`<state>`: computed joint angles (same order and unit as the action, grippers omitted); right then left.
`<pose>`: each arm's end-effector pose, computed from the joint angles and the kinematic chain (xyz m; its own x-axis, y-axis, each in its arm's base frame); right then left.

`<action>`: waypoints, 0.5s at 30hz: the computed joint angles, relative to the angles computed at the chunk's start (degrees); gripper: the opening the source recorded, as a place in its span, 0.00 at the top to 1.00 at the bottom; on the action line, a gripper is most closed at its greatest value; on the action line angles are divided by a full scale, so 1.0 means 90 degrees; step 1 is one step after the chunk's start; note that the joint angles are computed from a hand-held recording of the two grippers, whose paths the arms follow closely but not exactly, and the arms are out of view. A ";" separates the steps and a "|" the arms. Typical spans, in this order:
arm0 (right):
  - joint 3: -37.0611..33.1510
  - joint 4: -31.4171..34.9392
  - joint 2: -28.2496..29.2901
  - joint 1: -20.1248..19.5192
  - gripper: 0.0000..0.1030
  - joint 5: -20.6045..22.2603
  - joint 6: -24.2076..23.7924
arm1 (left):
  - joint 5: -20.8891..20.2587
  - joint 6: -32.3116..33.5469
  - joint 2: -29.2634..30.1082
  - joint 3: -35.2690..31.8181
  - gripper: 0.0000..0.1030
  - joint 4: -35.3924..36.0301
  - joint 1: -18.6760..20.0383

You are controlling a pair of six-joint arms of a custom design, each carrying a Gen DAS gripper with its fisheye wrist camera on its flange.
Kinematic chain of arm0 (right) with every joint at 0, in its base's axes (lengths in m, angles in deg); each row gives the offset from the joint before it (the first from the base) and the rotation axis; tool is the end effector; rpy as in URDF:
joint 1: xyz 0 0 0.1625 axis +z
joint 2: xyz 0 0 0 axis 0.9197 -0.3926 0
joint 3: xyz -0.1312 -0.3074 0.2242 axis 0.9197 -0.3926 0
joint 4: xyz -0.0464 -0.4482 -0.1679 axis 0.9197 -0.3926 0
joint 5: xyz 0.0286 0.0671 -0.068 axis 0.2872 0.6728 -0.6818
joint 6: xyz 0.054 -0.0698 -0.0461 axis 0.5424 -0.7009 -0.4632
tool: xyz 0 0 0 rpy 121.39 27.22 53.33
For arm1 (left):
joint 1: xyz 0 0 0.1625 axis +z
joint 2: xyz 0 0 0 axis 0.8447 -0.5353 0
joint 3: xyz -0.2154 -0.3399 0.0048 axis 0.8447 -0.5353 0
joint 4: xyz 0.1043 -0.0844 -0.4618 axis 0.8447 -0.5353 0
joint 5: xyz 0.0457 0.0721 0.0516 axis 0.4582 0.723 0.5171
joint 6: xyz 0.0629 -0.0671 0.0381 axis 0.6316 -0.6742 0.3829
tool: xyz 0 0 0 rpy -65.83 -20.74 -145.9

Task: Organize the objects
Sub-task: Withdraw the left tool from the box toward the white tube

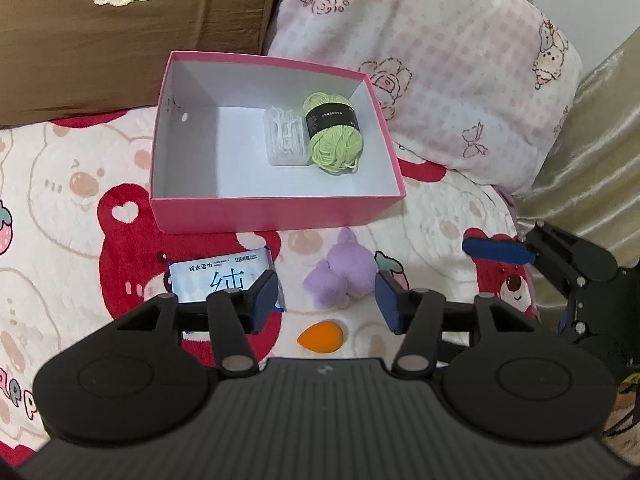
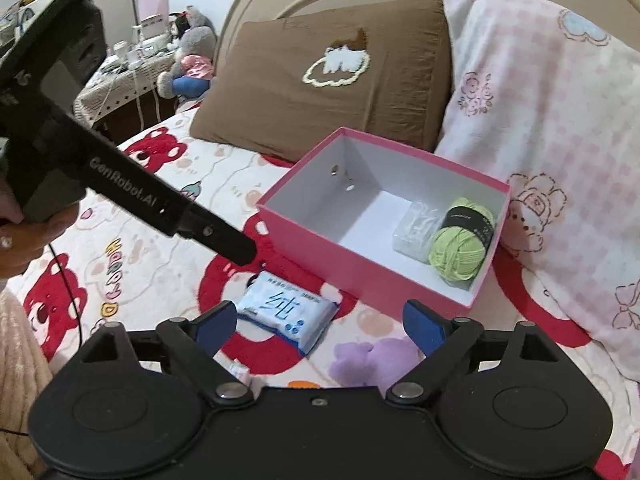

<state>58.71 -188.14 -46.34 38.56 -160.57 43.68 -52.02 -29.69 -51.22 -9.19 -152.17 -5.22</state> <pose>0.2341 -0.5412 0.2989 -0.7157 -0.2661 0.6457 -0.5996 0.7082 -0.3728 -0.3421 -0.6953 0.1696 -0.7386 0.6442 -0.1989 0.6591 0.7519 -0.0122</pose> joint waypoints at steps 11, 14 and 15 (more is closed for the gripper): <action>0.0130 0.0603 -0.0077 -0.0023 0.10 0.0277 0.0422 | -0.0057 -0.0086 -0.0165 0.0248 0.42 0.0316 0.0210; 0.0124 0.0779 -0.0047 -0.0017 0.10 0.0334 0.0376 | -0.0020 -0.0139 -0.0223 0.0336 0.41 0.0370 0.0258; 0.0099 0.0843 -0.0012 -0.0001 0.10 0.0303 0.0355 | -0.0016 -0.0147 -0.0241 0.0366 0.40 0.0382 0.0274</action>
